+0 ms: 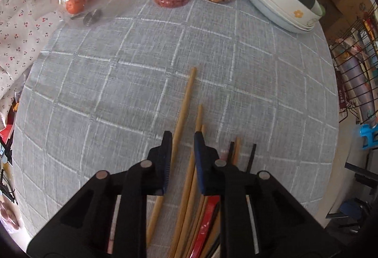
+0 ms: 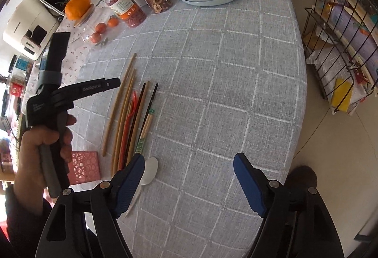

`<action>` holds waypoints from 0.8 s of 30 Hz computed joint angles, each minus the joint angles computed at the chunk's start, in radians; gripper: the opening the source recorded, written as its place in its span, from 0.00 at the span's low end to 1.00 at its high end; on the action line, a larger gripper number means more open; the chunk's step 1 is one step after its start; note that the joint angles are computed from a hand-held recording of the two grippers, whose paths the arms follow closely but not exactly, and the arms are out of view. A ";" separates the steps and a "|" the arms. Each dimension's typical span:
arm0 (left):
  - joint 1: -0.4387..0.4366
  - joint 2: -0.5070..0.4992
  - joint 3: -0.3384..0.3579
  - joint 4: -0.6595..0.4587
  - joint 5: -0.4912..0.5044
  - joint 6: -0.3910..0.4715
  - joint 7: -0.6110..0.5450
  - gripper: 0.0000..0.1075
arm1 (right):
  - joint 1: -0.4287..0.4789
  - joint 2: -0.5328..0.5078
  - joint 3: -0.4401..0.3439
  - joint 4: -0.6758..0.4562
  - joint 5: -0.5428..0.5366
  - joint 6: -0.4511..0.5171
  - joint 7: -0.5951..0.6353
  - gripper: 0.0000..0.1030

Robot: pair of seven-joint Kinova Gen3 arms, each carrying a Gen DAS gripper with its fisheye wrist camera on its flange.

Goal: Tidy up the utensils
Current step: 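Reach the left tool down and grasp a wooden chopstick, then lift the wooden chopstick upright with the left tool while the right tool grasps a green-banded chopstick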

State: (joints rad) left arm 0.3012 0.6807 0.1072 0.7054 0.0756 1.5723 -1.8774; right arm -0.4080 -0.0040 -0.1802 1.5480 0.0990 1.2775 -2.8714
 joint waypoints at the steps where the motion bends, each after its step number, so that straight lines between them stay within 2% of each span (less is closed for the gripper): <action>1: 0.009 0.014 -0.007 -0.014 -0.011 0.005 0.007 0.19 | 0.000 0.005 0.000 -0.005 0.002 0.009 0.005 0.76; 4: 0.017 0.028 -0.019 -0.021 -0.025 -0.006 0.030 0.17 | 0.000 0.014 0.004 -0.010 0.001 0.012 0.016 0.76; 7: 0.011 0.019 -0.018 -0.005 -0.022 -0.022 0.042 0.09 | 0.003 0.024 0.009 -0.014 -0.006 0.007 0.030 0.76; 9: 0.011 -0.003 -0.020 0.024 -0.031 -0.036 0.039 0.07 | 0.001 0.032 0.011 -0.023 -0.006 0.009 0.037 0.76; 11: 0.003 -0.041 -0.017 0.069 -0.031 -0.053 0.035 0.07 | -0.003 0.040 0.012 -0.036 -0.001 0.012 0.038 0.76; 16: -0.080 -0.173 0.013 0.176 0.041 -0.084 -0.017 0.07 | -0.022 0.063 0.010 -0.058 0.020 0.007 0.043 0.76; 24: -0.228 -0.361 0.033 0.327 0.182 -0.131 -0.181 0.07 | -0.016 0.096 0.032 -0.028 -0.037 -0.070 0.020 0.75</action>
